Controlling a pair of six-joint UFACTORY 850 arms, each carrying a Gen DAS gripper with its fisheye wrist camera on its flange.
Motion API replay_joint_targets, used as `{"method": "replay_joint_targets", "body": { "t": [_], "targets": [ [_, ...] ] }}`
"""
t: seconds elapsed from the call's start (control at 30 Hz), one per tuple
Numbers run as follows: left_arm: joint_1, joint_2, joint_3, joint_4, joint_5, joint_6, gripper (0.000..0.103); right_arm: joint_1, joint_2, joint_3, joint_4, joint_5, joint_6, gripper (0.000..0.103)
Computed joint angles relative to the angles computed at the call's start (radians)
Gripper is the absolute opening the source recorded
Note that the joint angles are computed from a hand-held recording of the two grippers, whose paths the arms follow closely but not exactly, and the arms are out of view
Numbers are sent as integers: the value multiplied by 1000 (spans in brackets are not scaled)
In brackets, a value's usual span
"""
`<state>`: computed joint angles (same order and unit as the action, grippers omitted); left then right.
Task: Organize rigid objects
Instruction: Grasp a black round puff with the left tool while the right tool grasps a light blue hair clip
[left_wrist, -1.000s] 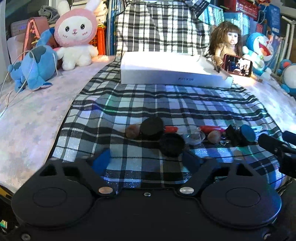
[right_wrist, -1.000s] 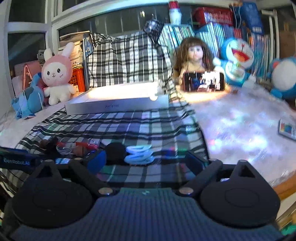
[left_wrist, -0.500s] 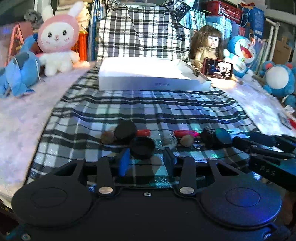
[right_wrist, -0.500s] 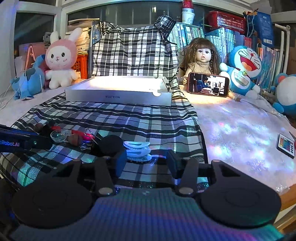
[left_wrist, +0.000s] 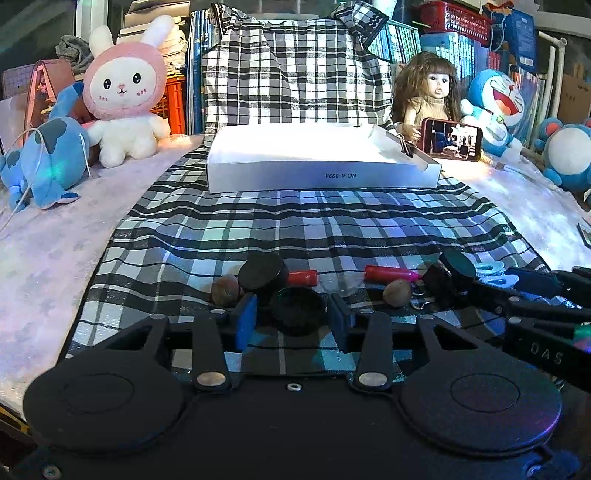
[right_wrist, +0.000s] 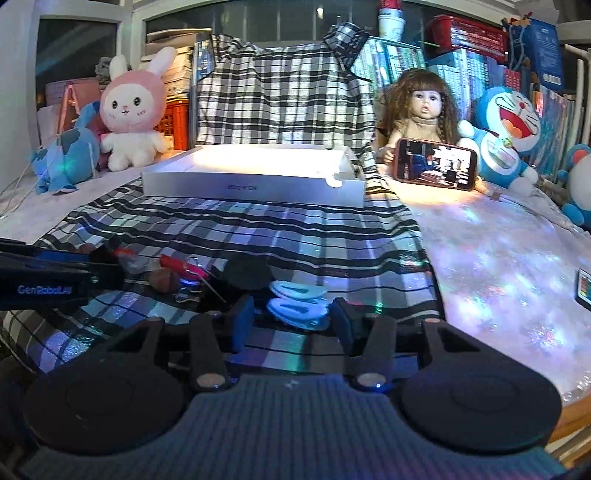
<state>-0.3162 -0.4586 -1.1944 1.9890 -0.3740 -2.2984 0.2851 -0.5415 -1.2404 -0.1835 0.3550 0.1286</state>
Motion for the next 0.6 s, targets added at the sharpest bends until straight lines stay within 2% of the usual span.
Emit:
{"method": "replay_joint_targets", "body": {
  "t": [0.07, 0.13, 0.2, 0.33, 0.5, 0.6],
  "targets": [
    [1, -1, 0, 20, 4, -24, 40, -1, -4, -7, -65, -1, 58, 50],
    [3, 2, 6, 56, 9, -57, 32, -2, -5, -8, -110, 3, 92, 39],
    [1, 6, 11, 75, 9, -77, 31, -5, -3, -3, -152, 10, 117, 35],
    [0, 18, 28, 131, 20, -129, 31, -10, 9, 12, -207, 16, 128, 35],
    [-1, 29, 41, 154, 25, -157, 31, -34, 19, 11, -399, 9, 287, 36],
    [-2, 31, 43, 154, 25, -158, 31, -41, 24, 11, -397, -6, 273, 48]
  ]
}}
